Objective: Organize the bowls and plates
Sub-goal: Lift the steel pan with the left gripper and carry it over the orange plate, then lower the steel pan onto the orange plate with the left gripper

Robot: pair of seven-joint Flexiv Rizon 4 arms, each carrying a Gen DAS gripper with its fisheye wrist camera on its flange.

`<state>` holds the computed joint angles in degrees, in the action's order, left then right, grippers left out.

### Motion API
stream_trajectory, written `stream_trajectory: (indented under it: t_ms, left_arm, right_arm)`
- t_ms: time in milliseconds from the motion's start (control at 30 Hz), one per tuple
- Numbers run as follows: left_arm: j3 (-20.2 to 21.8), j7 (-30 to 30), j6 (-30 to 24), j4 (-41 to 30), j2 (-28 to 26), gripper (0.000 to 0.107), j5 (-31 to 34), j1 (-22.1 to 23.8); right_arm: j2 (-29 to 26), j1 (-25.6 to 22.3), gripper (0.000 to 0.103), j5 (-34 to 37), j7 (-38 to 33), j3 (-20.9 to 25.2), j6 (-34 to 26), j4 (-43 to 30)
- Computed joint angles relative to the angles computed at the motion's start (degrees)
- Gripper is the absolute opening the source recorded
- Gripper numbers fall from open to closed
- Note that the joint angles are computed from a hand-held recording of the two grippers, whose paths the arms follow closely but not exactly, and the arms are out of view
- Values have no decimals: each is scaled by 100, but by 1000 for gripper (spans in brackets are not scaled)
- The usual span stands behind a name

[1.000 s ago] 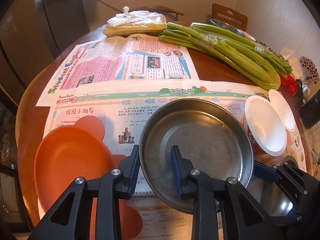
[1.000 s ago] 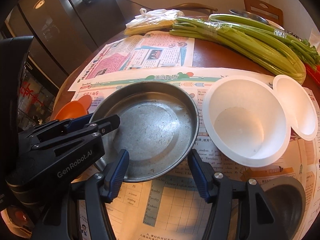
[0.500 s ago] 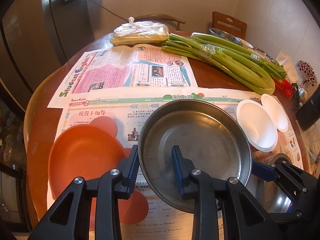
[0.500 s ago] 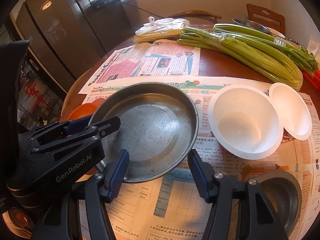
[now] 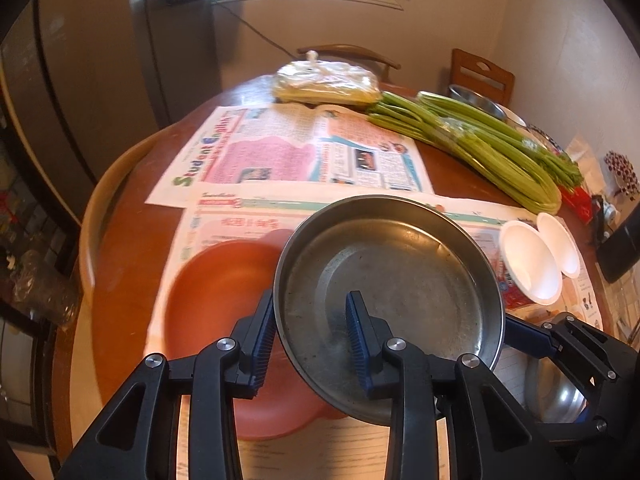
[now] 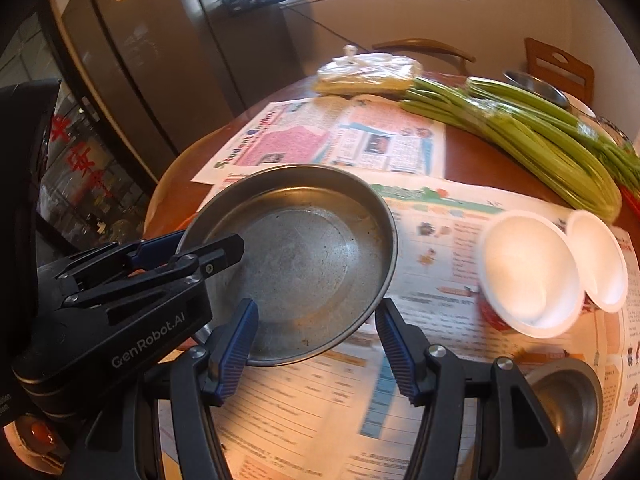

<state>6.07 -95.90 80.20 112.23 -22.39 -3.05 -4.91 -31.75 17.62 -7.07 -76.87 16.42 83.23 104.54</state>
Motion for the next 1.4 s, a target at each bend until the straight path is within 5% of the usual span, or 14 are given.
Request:
stream_trajectory:
  t_ms: [600, 967, 1400]
  left_arm:
    - [72, 197, 460, 1027, 378, 35, -457, 634]
    - [35, 322, 481, 1086, 330, 35, -557, 775]
    - [-180, 591, 479, 839, 34, 35, -841, 804]
  right_arm:
    - [-392, 561, 61, -197, -225, 178, -362, -465]
    - [-652, 558, 61, 66, -417, 366, -666, -787]
    - [-664, 694, 61, 34, -271, 56, -718, -844]
